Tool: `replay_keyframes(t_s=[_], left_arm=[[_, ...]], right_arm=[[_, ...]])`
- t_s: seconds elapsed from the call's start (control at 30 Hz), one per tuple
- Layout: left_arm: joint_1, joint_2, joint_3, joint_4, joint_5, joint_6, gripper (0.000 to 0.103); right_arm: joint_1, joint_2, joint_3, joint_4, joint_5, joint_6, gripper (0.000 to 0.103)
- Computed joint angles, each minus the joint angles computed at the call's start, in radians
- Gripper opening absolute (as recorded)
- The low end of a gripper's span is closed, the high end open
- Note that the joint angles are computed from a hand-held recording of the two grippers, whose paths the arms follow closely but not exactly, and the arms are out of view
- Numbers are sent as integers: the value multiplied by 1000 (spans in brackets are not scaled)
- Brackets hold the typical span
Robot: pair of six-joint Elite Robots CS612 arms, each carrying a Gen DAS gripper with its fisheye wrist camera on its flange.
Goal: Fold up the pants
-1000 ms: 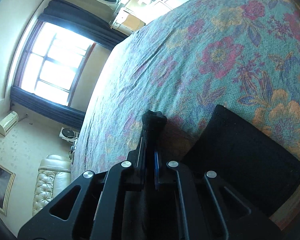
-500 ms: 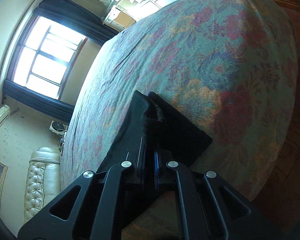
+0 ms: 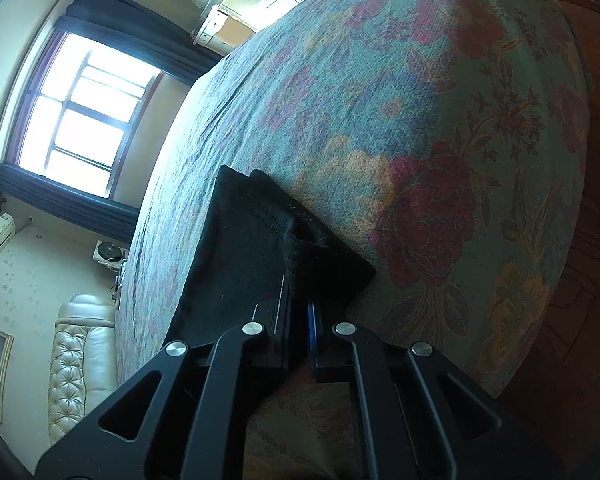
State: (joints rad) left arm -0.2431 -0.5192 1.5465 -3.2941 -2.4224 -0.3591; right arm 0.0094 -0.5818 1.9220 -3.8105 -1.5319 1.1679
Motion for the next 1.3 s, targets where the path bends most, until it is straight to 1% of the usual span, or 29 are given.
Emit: replay_keyframes(t_s=[0.03, 0.07, 0.1, 0.17, 0.2, 0.27, 0.3, 0.33, 0.37, 0.43, 0.47, 0.6, 0.63, 0.67, 0.7, 0.77, 0.83, 0.87, 0.9, 0.93, 0.97, 1.0, 1.03, 1.07, 1.13, 1.17, 1.23, 1.27, 1.3], left_arm=[[-1, 0, -2, 51, -2, 21, 89], [1, 8, -6, 64, -13, 24, 89], [5, 18, -9, 37, -29, 22, 89], [9, 21, -9, 39, -48, 62, 89], [8, 17, -6, 46, -47, 81, 89], [9, 13, 0, 53, -48, 106, 89], [10, 13, 2, 39, -52, 101, 89], [11, 12, 6, 23, -54, 95, 89], [11, 10, 10, 9, -56, 91, 89], [12, 7, 13, 6, -78, 115, 89], [12, 2, 17, 3, -82, 133, 89], [11, -11, 21, 9, -65, 176, 89], [14, -9, 16, 9, -64, 169, 89], [18, -6, 11, 8, -58, 155, 89], [20, -4, 8, 4, -47, 138, 89], [31, 6, -4, 3, -37, 96, 89], [39, 13, -12, -3, -32, 47, 89], [44, 19, -17, -9, -40, 23, 89], [48, 23, -21, -14, -45, 7, 89], [51, 25, -22, -15, -43, 0, 89], [53, 25, -22, -16, -42, -2, 89], [54, 26, -23, -16, -41, -1, 89], [55, 25, -22, -18, -43, -2, 89], [55, 25, -23, -22, -46, -4, 89], [56, 22, -23, -20, -44, -3, 89], [57, 21, -22, -24, -43, -6, 89], [59, 20, -22, -27, -40, -8, 89], [59, 18, -21, -28, -37, -6, 89], [59, 17, -21, -17, -34, 6, 89]], right_arm=[[-2, 2, 2, -6, 0, 3, 6], [-3, 7, 4, -28, -5, 21, 7], [-9, 10, 4, -42, -1, 33, 9], [-13, 10, 11, -64, -14, 48, 14], [-13, 5, 18, -69, -35, 48, 20], [-7, -21, 38, -41, -129, 37, 40], [-6, -31, 48, -35, -170, 33, 53], [-11, -36, 57, -45, -183, 26, 54], [-25, -40, 63, -47, -155, 10, 55], [-59, -43, 63, -34, -58, -29, 56], [-69, -42, 60, -32, -31, -45, 56], [-118, -34, 22, 41, 145, -153, 57], [-131, -28, 6, 65, 214, -185, 57], [-131, -26, -3, 84, 240, -213, 57], [-130, -31, -10, 115, 243, -250, 57], [-134, -39, -26, 181, 287, -329, 59], [-134, -45, -34, 210, 314, -378, 59], [-140, -39, -40, 206, 365, -384, 59], [-148, -27, -55, 210, 449, -390, 61], [-148, -20, -70, 248, 505, -410, 63], [-148, -25, -76, 286, 519, -452, 62], [-147, -27, -78, 295, 514, -464, 64], [-153, -22, -80, 279, 532, -443, 67], [-162, -8, -85, 234, 563, -401, 69], [-187, 22, -96, 147, 632, -320, 70], [-198, 32, -97, 115, 652, -291, 70], [-210, 35, -92, 73, 626, -260, 70], [-215, 27, -83, 80, 607, -287, 70], [-218, 19, -83, 117, 610, -334, 70]])
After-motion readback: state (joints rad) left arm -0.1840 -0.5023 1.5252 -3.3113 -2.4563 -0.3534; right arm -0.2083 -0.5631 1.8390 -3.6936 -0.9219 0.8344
